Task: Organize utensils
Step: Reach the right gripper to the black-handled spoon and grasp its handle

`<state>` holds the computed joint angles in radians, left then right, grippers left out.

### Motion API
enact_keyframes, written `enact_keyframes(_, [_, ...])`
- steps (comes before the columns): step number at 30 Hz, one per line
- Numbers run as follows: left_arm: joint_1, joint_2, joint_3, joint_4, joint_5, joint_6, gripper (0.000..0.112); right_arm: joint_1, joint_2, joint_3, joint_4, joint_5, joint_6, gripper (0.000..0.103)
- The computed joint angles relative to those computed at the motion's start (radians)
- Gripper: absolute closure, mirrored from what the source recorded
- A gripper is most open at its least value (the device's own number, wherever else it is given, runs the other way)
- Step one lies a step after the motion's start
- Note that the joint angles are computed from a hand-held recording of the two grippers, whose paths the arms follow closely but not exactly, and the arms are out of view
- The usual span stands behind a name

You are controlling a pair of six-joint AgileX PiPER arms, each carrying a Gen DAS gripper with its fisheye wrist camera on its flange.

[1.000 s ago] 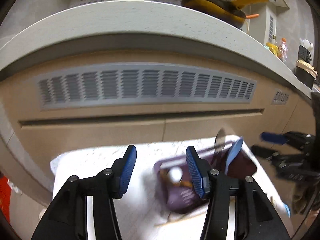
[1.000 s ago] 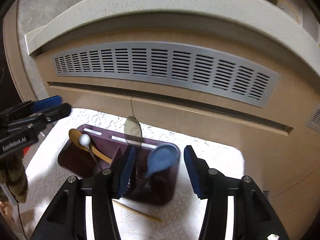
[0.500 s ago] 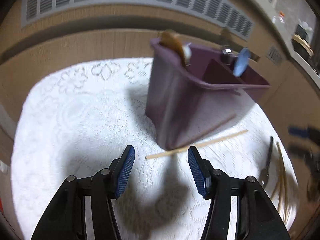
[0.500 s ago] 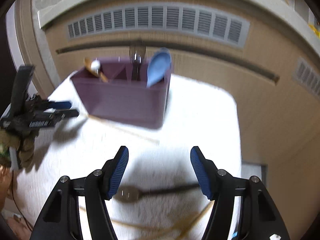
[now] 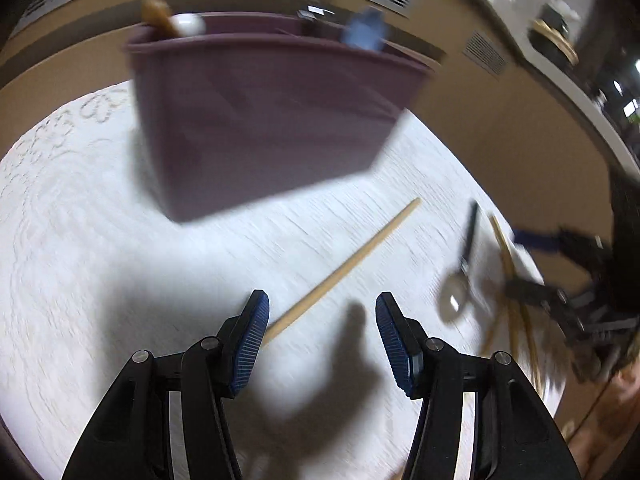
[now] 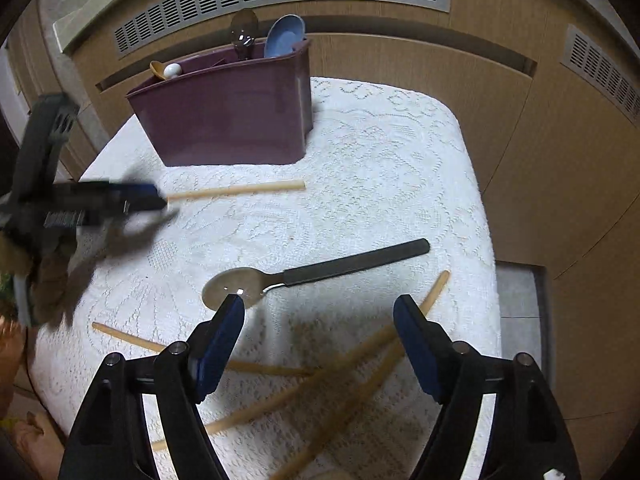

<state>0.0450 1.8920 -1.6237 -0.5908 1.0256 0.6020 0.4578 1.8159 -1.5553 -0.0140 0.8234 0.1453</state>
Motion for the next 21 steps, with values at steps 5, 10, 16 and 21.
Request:
enact_keyframes(5, [-0.05,-0.112,0.119,0.031,0.006,0.008,0.056,0.056,0.106,-0.125,-0.07,0.05,0.064,0.027])
enact_keyframes(10, [-0.139,-0.21,0.213,0.234,-0.149,-0.113,0.056,0.084,0.235,-0.291,-0.227,0.153,0.266,0.027])
enact_keyframes(16, [-0.179,-0.152,0.153,0.278,-0.154,-0.106,0.056,0.043,0.193,-0.244,-0.196,0.134,0.305,0.027])
enact_keyframes(21, [-0.286,-0.096,0.101,0.455,-0.187,-0.228,0.069,-0.016,0.144,-0.18,-0.14,0.101,0.326,0.027])
